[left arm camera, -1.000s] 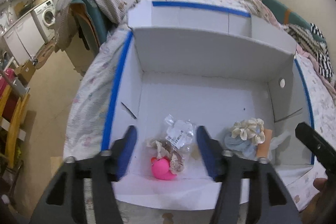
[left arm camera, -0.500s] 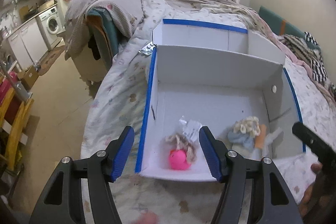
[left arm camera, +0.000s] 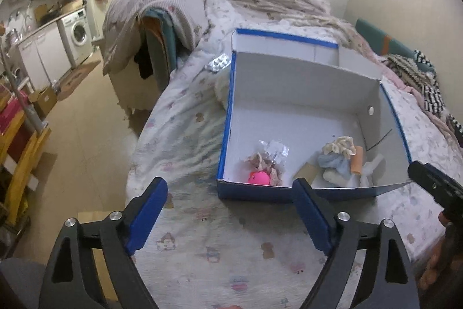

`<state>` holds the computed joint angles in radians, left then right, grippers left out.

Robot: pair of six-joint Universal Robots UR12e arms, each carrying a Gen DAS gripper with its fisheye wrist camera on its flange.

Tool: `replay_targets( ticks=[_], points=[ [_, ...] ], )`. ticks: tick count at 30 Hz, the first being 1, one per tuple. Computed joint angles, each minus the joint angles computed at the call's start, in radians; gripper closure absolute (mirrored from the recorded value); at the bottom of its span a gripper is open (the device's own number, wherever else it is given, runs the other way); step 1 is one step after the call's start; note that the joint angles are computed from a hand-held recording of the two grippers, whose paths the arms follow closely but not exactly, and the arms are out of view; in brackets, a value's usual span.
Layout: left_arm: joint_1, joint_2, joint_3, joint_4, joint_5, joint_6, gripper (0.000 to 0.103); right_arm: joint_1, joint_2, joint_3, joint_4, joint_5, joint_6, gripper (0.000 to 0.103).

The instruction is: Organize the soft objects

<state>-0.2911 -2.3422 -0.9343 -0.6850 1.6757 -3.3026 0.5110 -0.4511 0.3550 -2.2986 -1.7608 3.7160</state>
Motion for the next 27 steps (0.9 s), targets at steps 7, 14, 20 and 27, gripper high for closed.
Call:
replay_targets(
  ticks=[7,14,20,27],
  points=[
    [-0.013,0.023,-0.079,0.234,0.048,0.056,0.000,0.027,-0.059,0.125,-0.120,-0.098,0.025,0.000],
    [-0.014,0.005,-0.056,0.197,0.039,0.056,0.000,0.044,0.029,-0.030,-0.046,-0.160,-0.053,0.000],
    [-0.007,0.000,-0.047,0.164,0.015,0.024,0.000,0.044,0.109,-0.183,0.072,-0.169,-0.071,0.000],
    [-0.007,-0.002,-0.043,0.137,0.010,0.021,0.000,0.044,0.128,-0.223,0.108,-0.179,-0.061,0.000]
  ],
)
